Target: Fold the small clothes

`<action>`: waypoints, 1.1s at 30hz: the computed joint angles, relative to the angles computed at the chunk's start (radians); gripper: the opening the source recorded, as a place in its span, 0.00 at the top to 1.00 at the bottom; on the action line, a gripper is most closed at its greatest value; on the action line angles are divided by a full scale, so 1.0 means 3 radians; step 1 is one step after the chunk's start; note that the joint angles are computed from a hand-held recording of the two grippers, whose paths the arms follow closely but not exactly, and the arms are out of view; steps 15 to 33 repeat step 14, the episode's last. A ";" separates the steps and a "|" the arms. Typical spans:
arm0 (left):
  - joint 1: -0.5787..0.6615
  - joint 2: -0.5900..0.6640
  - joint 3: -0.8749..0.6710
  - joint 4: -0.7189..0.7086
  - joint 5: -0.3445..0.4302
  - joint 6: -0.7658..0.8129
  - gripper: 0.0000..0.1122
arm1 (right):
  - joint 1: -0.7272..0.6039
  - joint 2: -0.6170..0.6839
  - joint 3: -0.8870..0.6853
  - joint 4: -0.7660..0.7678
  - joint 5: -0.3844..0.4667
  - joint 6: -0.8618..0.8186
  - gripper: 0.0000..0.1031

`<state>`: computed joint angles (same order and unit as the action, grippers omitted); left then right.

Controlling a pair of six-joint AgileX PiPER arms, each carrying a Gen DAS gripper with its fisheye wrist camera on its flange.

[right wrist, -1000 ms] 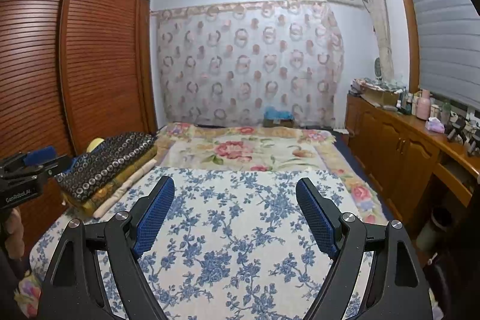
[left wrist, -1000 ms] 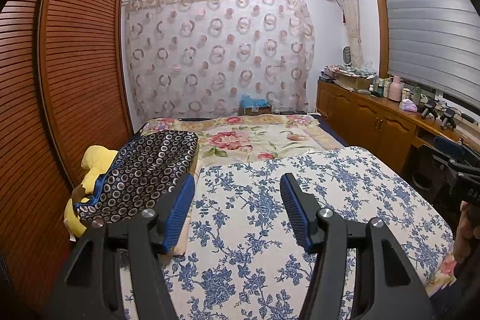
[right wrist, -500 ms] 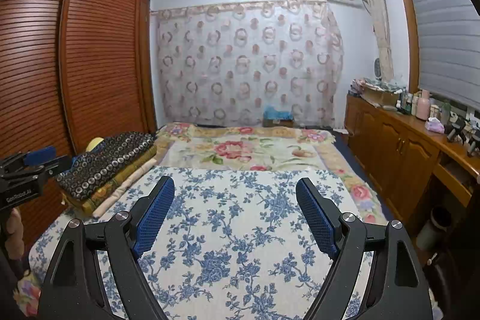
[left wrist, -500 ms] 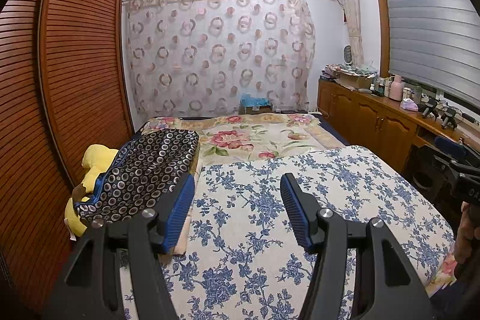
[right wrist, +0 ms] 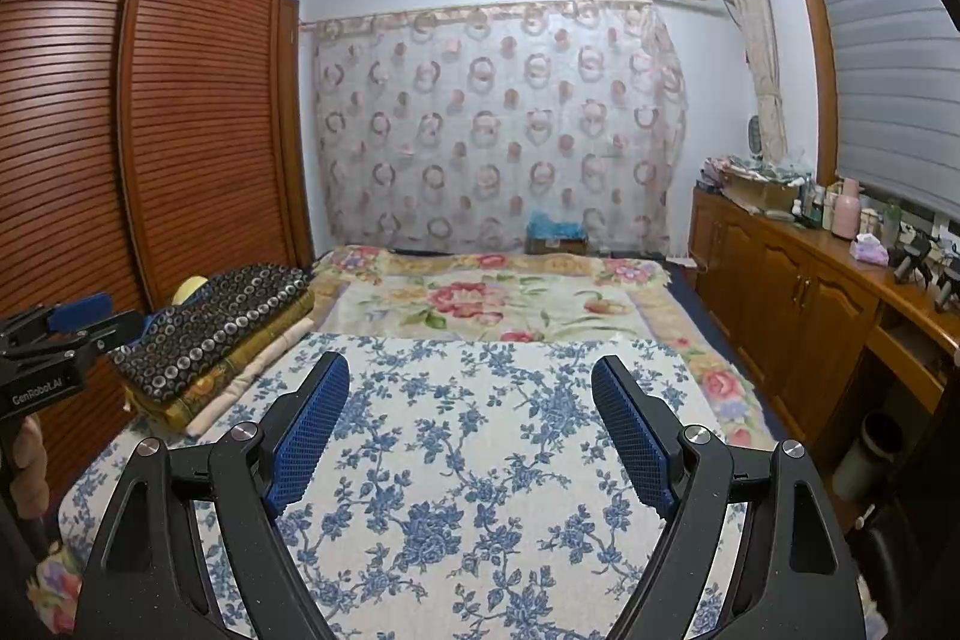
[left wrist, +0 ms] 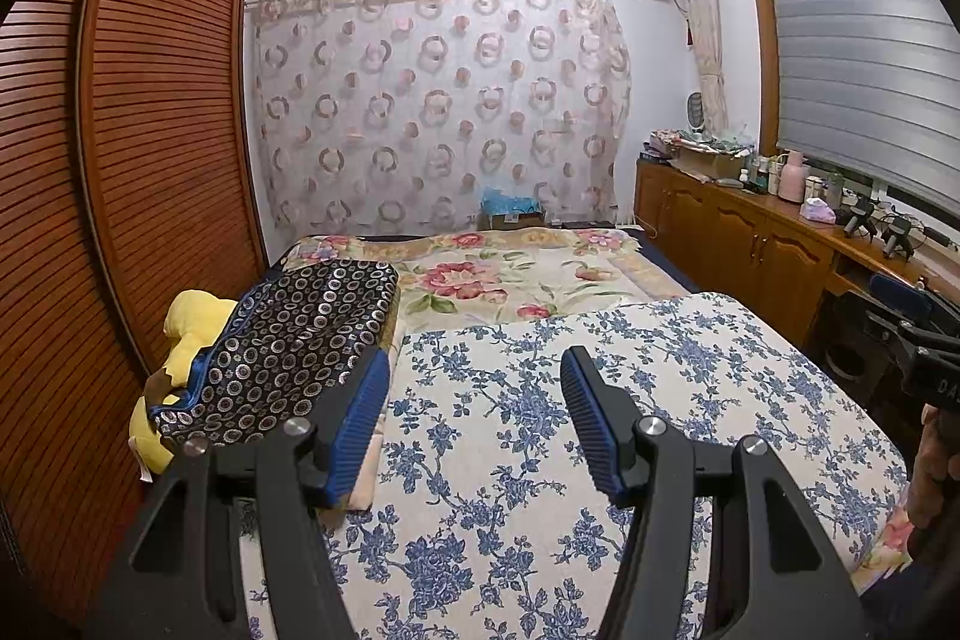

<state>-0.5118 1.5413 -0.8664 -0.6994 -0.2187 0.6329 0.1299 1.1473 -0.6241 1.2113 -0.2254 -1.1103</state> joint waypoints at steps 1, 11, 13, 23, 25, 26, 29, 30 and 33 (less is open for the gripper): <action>0.0002 0.0008 -0.0008 0.0000 0.0000 0.0000 0.48 | -0.0001 0.0000 -0.0003 0.0006 0.0004 -0.0005 0.17; 0.0002 0.0014 -0.0009 0.0022 -0.0007 -0.0022 0.48 | -0.0007 -0.0005 0.0017 -0.0057 -0.0001 0.0057 0.17; 0.0004 0.0016 -0.0009 0.0048 -0.0006 -0.0048 0.48 | -0.0011 -0.0004 0.0014 -0.0062 0.0006 0.0061 0.17; 0.0004 0.0020 -0.0013 0.0057 -0.0007 -0.0057 0.47 | -0.0011 -0.0004 0.0014 -0.0062 0.0002 0.0062 0.17; 0.0004 0.0020 -0.0013 0.0057 -0.0007 -0.0057 0.47 | -0.0011 -0.0004 0.0014 -0.0062 0.0002 0.0062 0.17; 0.0004 0.0020 -0.0013 0.0057 -0.0007 -0.0057 0.47 | -0.0011 -0.0004 0.0014 -0.0062 0.0002 0.0062 0.17; 0.0004 0.0020 -0.0013 0.0057 -0.0007 -0.0057 0.47 | -0.0011 -0.0004 0.0014 -0.0062 0.0002 0.0062 0.17; 0.0004 0.0020 -0.0013 0.0057 -0.0007 -0.0057 0.47 | -0.0011 -0.0004 0.0014 -0.0062 0.0002 0.0062 0.17; 0.0004 0.0020 -0.0013 0.0057 -0.0007 -0.0057 0.47 | -0.0011 -0.0004 0.0014 -0.0062 0.0002 0.0062 0.17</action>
